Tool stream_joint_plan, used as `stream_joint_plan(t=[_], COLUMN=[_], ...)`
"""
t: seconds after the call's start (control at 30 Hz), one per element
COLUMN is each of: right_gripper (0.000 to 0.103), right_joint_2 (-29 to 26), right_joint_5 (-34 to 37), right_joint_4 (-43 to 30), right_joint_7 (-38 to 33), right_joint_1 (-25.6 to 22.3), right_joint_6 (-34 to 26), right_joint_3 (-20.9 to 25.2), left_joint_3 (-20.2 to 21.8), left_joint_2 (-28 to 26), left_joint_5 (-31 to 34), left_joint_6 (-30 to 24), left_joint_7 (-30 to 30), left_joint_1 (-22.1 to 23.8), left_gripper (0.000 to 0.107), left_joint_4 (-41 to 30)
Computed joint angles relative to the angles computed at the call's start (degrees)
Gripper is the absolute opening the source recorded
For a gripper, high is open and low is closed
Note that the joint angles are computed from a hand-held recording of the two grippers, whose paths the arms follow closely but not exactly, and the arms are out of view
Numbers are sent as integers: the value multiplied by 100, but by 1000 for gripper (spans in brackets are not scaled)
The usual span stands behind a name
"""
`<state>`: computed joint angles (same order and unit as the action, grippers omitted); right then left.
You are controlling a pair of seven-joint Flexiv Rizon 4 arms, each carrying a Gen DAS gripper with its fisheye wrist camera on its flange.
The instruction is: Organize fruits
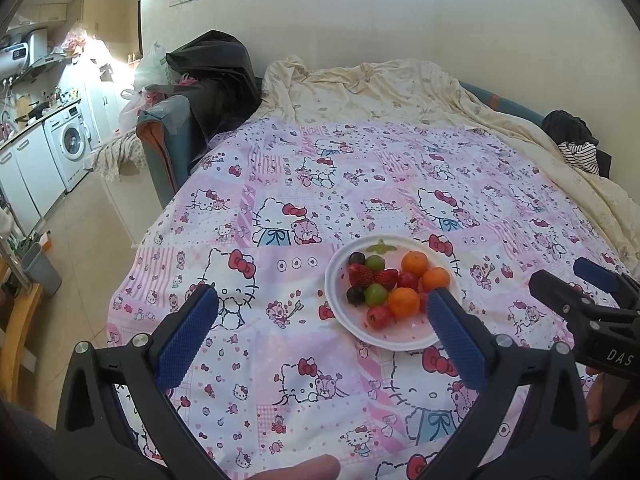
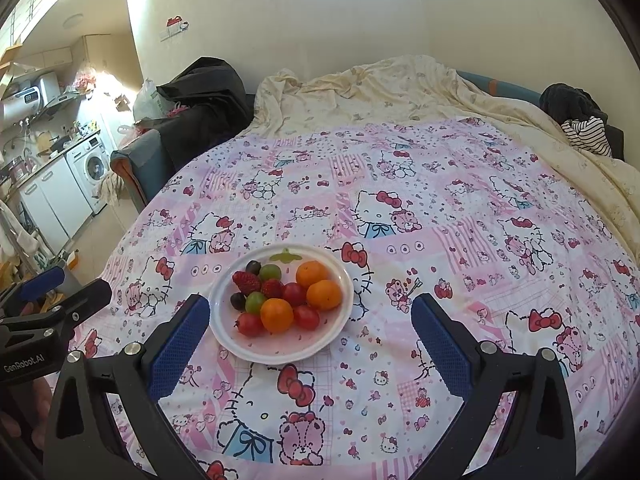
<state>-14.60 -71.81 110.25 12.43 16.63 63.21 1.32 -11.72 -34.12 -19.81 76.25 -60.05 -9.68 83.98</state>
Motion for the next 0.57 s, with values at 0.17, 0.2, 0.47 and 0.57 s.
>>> stream_joint_plan(t=[0.17, 0.2, 0.47, 0.57], right_gripper=[103, 103, 103, 103], right_joint_2=[-18, -18, -46, -48], right_joint_5=[14, 12, 16, 19], right_joint_4=[-20, -24, -43, -41], right_joint_7=[-53, -55, -91, -80], right_joint_1=[5, 7, 16, 10], right_joint_6=[7, 12, 60, 97], right_joint_3=[2, 0, -17, -24], left_joint_3=[28, 21, 6, 4], left_joint_2=[-1, 0, 7, 7], left_joint_5=[39, 36, 40, 35], left_joint_6=[-26, -28, 23, -31], left_joint_7=[-13, -10, -3, -12], left_joint_1=[-23, -17, -28, -29], left_gripper=[103, 103, 103, 103], left_joint_4=[-16, -15, 12, -2])
